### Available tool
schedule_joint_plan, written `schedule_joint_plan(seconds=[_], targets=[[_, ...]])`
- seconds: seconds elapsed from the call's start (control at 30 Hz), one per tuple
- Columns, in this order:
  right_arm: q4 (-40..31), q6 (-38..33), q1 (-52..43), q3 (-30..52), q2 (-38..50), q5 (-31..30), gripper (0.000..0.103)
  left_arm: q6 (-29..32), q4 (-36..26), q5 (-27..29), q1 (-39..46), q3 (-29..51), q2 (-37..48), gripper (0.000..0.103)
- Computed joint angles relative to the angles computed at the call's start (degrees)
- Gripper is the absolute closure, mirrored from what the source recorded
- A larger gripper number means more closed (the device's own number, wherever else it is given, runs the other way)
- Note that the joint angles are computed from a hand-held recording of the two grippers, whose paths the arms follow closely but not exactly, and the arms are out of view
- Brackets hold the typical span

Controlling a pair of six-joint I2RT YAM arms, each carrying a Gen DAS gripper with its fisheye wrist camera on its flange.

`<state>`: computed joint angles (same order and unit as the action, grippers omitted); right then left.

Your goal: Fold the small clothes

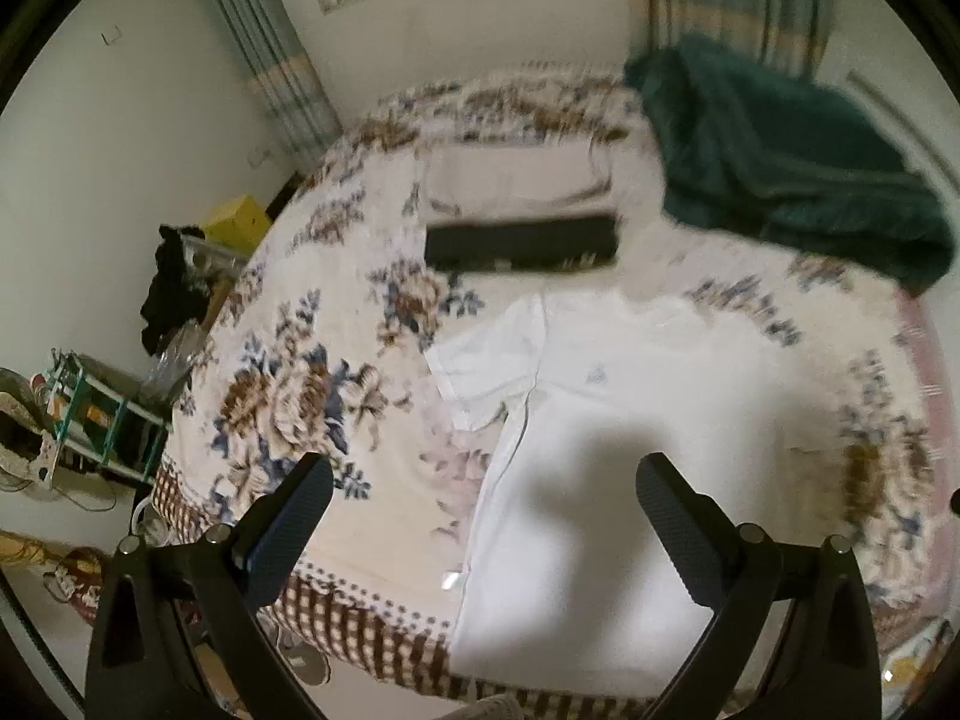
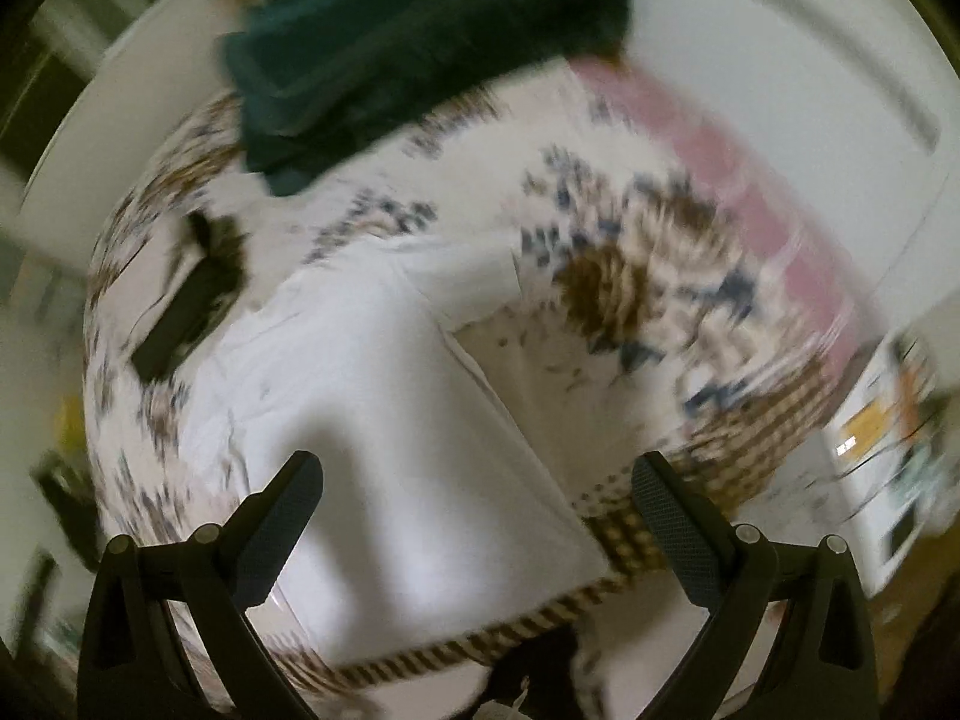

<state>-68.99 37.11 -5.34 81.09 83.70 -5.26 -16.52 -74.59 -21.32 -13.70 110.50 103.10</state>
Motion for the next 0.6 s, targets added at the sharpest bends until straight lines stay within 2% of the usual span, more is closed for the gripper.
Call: schedule_joint_plan(seconds=[0.03, 0.07, 0.13, 0.17, 0.23, 0.3, 0.37, 0.43, 0.5, 0.53, 0.57, 0.6], targets=[[6.11, -0.82, -3.36, -4.43, 1.96, -3.3, 0.008, -0.73, 1.79, -1.14, -0.25, -1.63, 1.98, 0.0], [11.83, -0.96, -6.12, -7.79, 5.94, -6.06, 0.023, -1.19, 4.33, -1.34, 0.14, -3.91, 3.63, 0.0], [22.27, -1.28, -10.55, -10.99, 16.3, -11.28, 0.03, -3.0, 9.48, -1.2, 0.51, -7.88, 8.02, 0.0], [29.29, -0.16, -12.6, -11.87, 22.9, -14.22, 0.03, -3.45, 11.41, -1.08, 0.83, -9.42, 9.66, 0.0], [38.88, 2.28, -14.7, -11.13, 33.38, -17.76, 0.03, -4.32, 16.28, -0.72, 1.53, -12.82, 13.06, 0.0], [45.67, 7.25, -15.62, -8.91, 42.22, -21.38, 0.03, -5.42, 18.54, -0.83, 2.16, -13.21, 17.64, 0.0], [52.5, 12.2, -15.94, -6.7, 49.16, -23.95, 0.03, -6.65, 20.76, 0.23, 3.2, -13.29, 21.07, 0.0], [65.19, 17.13, -16.23, -6.54, 54.89, -26.8, 0.032, -7.35, 23.63, 1.72, 4.26, -13.6, 23.68, 0.0], [72.18, 18.89, -15.77, -5.92, 57.62, -27.52, 0.043, -7.78, 25.58, 2.2, 5.1, -12.98, 26.64, 0.0], [73.62, 19.5, -15.33, -5.73, 57.99, -26.96, 0.06, -8.0, 26.18, 2.56, 5.64, -12.94, 27.54, 0.0], [75.02, 20.02, -14.83, -5.86, 57.97, -25.33, 0.083, -8.18, 26.33, 3.13, 6.15, -12.4, 28.45, 0.0], [74.66, 19.79, -14.04, -6.01, 56.95, -21.95, 0.095, -8.23, 26.41, 3.73, 6.91, -12.11, 29.08, 0.0]])
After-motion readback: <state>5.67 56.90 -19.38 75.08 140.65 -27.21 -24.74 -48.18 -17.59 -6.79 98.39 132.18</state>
